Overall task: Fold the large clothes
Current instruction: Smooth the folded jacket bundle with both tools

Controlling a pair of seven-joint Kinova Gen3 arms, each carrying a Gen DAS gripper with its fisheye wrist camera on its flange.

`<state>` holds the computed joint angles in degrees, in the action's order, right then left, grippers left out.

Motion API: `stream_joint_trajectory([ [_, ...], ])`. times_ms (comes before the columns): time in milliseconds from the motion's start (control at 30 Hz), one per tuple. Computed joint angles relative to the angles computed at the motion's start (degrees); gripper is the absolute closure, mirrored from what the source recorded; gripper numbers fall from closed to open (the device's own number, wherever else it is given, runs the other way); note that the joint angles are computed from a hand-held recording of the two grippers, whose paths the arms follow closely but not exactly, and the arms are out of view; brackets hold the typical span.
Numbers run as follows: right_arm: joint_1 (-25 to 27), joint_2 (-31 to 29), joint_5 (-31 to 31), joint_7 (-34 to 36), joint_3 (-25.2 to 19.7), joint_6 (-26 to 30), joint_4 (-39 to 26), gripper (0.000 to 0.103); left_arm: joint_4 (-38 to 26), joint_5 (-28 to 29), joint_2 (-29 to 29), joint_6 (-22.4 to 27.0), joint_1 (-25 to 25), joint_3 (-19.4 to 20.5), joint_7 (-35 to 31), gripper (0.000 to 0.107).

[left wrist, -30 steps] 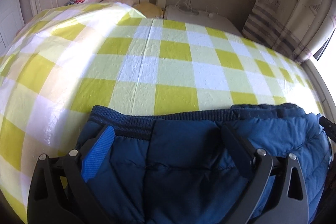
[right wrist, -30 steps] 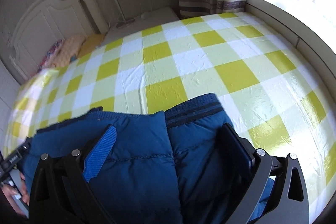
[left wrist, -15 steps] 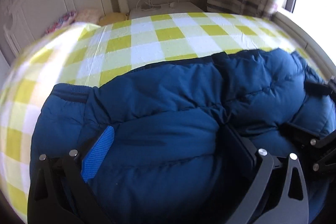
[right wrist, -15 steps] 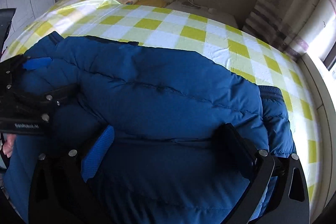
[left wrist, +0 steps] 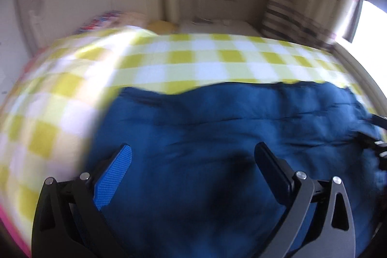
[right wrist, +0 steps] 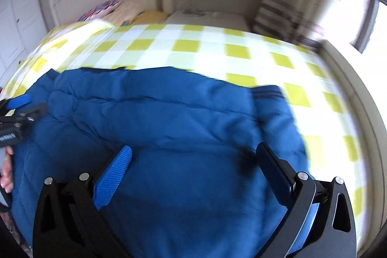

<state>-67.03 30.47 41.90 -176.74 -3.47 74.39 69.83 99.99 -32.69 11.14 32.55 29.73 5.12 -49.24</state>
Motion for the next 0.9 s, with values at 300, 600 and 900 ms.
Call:
stream_joint_trajectory([
  [300,-0.8,-4.59,1.26,-10.73,0.96,-6.01,10.27,0.005,-0.09,2.42,0.34,2.18,-6.61,3.86,2.48,0.007],
  [600,-3.59,0.88,10.33,2.29,-7.92,-1.16,1.2,0.005,5.79,-17.04,-3.24,-0.73,14.94,-2.89,8.5,0.007],
  [900,-4.57,0.4,4.97,3.46,-1.24,-9.51,4.95,0.004,3.77,-5.29,0.23,-2.81,16.67,-8.22,1.11,0.006],
])
